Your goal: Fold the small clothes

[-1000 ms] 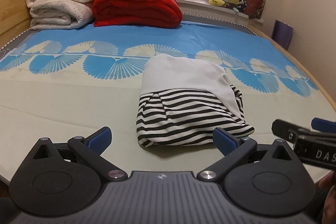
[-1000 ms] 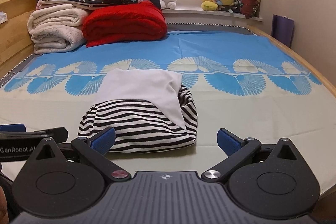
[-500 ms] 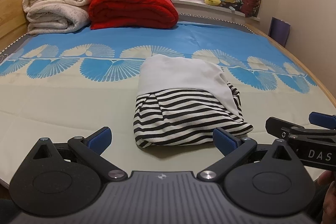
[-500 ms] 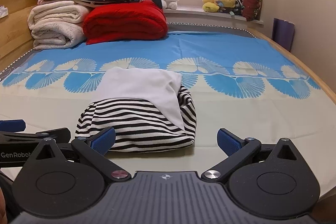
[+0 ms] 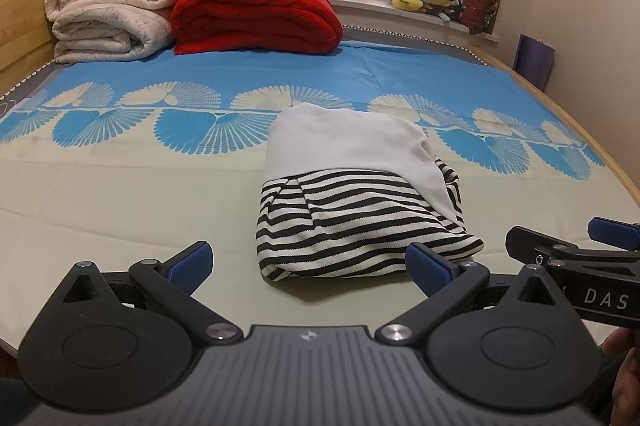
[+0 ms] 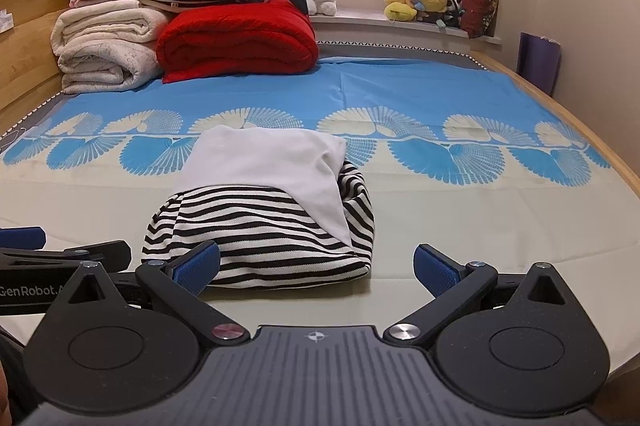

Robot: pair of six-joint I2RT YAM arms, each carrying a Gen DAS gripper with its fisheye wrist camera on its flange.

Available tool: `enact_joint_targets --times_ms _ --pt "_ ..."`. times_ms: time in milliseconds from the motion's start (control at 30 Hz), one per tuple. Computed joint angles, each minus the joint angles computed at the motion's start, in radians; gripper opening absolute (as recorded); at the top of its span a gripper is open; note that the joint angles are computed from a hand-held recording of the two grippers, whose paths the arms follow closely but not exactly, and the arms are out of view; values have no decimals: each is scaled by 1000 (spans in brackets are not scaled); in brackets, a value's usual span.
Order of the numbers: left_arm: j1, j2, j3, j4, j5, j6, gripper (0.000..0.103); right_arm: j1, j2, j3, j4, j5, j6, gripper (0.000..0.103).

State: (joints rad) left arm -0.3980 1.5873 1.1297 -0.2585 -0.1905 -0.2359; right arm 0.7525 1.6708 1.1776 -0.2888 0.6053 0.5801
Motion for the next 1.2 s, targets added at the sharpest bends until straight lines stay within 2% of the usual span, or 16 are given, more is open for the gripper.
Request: enact_joint_targets --times_ms 1200 --pt "8 2 -2 5 12 14 102 -2 1 2 -9 1 2 102"
